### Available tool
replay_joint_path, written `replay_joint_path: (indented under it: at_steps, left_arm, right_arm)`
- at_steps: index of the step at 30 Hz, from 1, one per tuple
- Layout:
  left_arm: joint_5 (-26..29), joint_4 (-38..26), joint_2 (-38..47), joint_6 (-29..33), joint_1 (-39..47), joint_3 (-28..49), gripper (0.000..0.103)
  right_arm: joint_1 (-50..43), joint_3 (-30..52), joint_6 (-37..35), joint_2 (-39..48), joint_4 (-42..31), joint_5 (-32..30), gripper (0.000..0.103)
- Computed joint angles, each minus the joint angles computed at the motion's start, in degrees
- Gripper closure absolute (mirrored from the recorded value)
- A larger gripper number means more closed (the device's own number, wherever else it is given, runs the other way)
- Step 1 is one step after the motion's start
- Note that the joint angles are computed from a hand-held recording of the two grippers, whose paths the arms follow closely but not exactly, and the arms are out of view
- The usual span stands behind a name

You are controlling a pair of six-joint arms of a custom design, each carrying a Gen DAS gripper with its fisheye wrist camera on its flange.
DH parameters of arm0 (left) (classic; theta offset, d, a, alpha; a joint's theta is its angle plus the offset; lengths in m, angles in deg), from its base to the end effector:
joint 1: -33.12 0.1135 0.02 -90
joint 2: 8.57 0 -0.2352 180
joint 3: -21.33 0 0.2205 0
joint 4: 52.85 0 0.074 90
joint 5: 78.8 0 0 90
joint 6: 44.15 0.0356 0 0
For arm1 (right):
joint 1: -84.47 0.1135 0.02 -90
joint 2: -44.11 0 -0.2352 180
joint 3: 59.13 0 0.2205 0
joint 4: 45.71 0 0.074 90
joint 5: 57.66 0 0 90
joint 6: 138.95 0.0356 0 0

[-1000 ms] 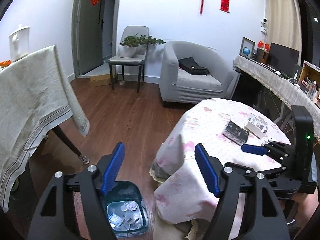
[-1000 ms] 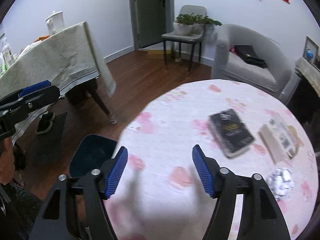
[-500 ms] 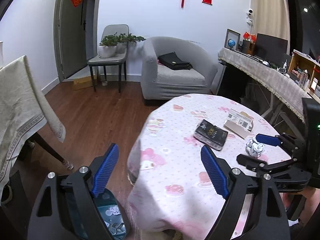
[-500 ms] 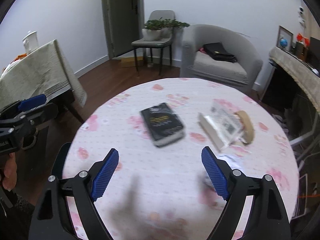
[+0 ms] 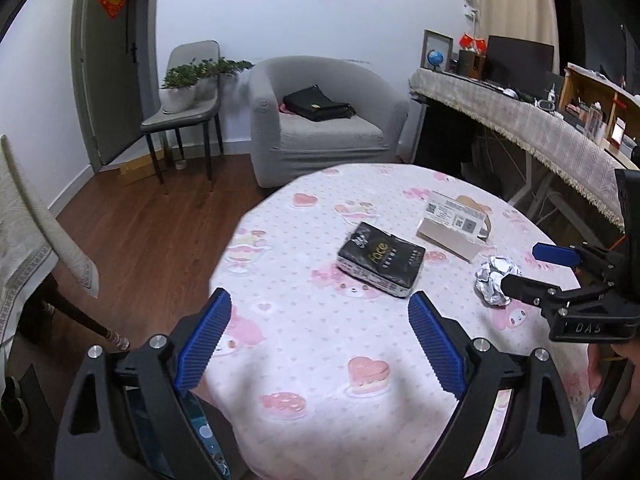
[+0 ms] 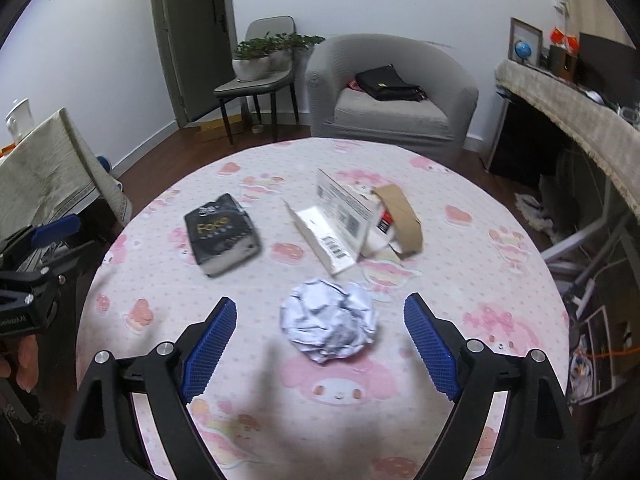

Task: Collect trash
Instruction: 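Move both open tools back over the table, then grasp the black Face tissue pack with the left tool while the right tool grasps the foil ball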

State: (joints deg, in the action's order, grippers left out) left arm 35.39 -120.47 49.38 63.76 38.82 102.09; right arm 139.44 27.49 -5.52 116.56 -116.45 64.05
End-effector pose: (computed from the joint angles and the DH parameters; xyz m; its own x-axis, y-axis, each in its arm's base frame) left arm 0.1746 0.0028 0.3233 -0.6062 0.2214 -0.7639 0.4047 0.9127 -0.0566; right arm 0.1418 0.1697 0.3047 -0.7125 0.0024 -0.7017 -0.0559 0.9966 0.0602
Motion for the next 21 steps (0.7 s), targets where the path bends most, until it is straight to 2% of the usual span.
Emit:
replay_joint_path:
  at_steps: [15, 16, 17, 20, 21]
  left_arm:
    - [-8.08, 5.67, 5.05, 2.72, -13.70, -2.26, 0.010]
    - [-8.13, 5.97, 6.00, 3.25, -13.72, -2.06, 0.010]
    - [-8.18, 6.16, 6.88, 3.72, -13.66, -1.78, 0.010]
    - [-7.28, 5.70, 8.78, 5.27, -13.59, -0.58, 0.010]
    - [-7.22, 5.86, 9.21, 5.82, -13.62, -0.43, 0.010]
  right_arm:
    - [-4.91, -3.72, -2.17, 1.64, 4.90, -6.75, 0.016]
    - [-5.17, -3.48, -2.50, 2.22, 5.06, -6.84, 0.020]
    - [-5.33, -3.27, -2.82, 2.61, 5.20, -6.87, 0.028]
    - [-6.74, -2.69, -4.13, 4.40, 5.45, -7.98, 0.046]
    - [-7.04, -2.91, -4.46, 4.40, 5.82, -8.20, 0.047]
